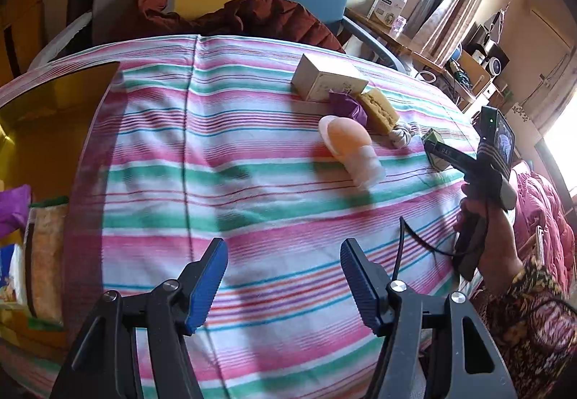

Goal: Organize objects
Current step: 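Grasp the green-and-white box with the right gripper while the left grasps the peach bottle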

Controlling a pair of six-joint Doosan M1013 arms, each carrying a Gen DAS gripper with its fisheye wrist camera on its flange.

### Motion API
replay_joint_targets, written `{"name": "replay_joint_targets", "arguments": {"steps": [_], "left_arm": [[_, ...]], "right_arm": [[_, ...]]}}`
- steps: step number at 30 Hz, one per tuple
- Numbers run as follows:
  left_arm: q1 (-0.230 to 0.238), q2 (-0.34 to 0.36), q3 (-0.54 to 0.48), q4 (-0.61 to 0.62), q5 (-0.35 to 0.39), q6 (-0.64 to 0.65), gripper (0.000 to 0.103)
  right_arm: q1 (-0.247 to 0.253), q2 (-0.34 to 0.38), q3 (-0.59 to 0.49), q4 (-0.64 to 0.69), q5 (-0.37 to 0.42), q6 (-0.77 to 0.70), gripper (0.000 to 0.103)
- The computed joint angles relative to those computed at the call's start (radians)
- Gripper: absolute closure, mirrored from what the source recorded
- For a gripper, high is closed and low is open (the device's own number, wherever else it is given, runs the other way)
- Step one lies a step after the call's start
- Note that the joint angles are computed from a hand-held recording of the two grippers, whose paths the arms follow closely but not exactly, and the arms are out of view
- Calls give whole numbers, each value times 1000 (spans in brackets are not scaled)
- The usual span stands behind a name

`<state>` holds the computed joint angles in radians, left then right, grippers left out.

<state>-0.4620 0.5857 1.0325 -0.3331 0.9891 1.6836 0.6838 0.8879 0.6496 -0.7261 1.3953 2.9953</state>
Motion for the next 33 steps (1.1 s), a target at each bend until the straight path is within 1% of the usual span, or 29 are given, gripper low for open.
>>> {"name": "replay_joint_targets", "arguments": {"steps": [2, 4, 8, 9, 10, 12, 14, 15, 19, 21, 23, 24, 27, 29, 30, 32, 33], "left_arm": [[-10, 22, -35, 15, 7, -10, 37], [-22, 50, -81, 38, 31, -32, 33], [-40, 113, -182, 45, 71, -77, 32], [-45, 129, -208, 50, 79, -84, 30], [-52, 147, -236, 64, 92, -92, 28], [-64, 180, -291, 78, 118, -104, 27], [-72, 207, -332, 73, 128, -105, 25], [-74, 222, -356, 62, 137, -99, 22], [-88, 265, -423, 81, 147, -103, 20], [-99, 294, -472, 129, 183, -111, 20], [-102, 316, -503, 142, 201, -102, 20], [-105, 316, -498, 161, 187, -102, 20], [-108, 281, -411, 171, 71, -44, 20], [-110, 247, -336, 188, -18, -8, 28], [-109, 235, -309, 187, -45, 3, 31], [-103, 227, -294, 168, -58, 1, 34], [-100, 221, -283, 166, -68, 0, 39]], "right_arm": [[10, 5, -9, -19, 3, -4, 73], [18, 5, -9, -36, 5, 13, 73], [28, -3, 11, -43, -6, 53, 73], [30, -3, 11, -45, -8, 53, 73], [31, -1, 8, -47, -9, 48, 73], [34, 5, -2, -54, -8, 29, 73], [35, 15, -20, -59, -3, 3, 73], [36, 20, -29, -61, 3, -10, 73], [38, 38, -60, -65, 18, -53, 73], [39, 43, -68, -67, 24, -65, 73], [40, 44, -70, -71, 25, -72, 73], [40, 43, -67, -72, 24, -74, 73], [40, 47, -75, -74, 27, -85, 73], [40, 46, -71, -74, 25, -88, 73], [40, 46, -71, -74, 24, -89, 73], [41, 47, -72, -77, 25, -90, 73], [41, 48, -75, -78, 27, -91, 73]]}}
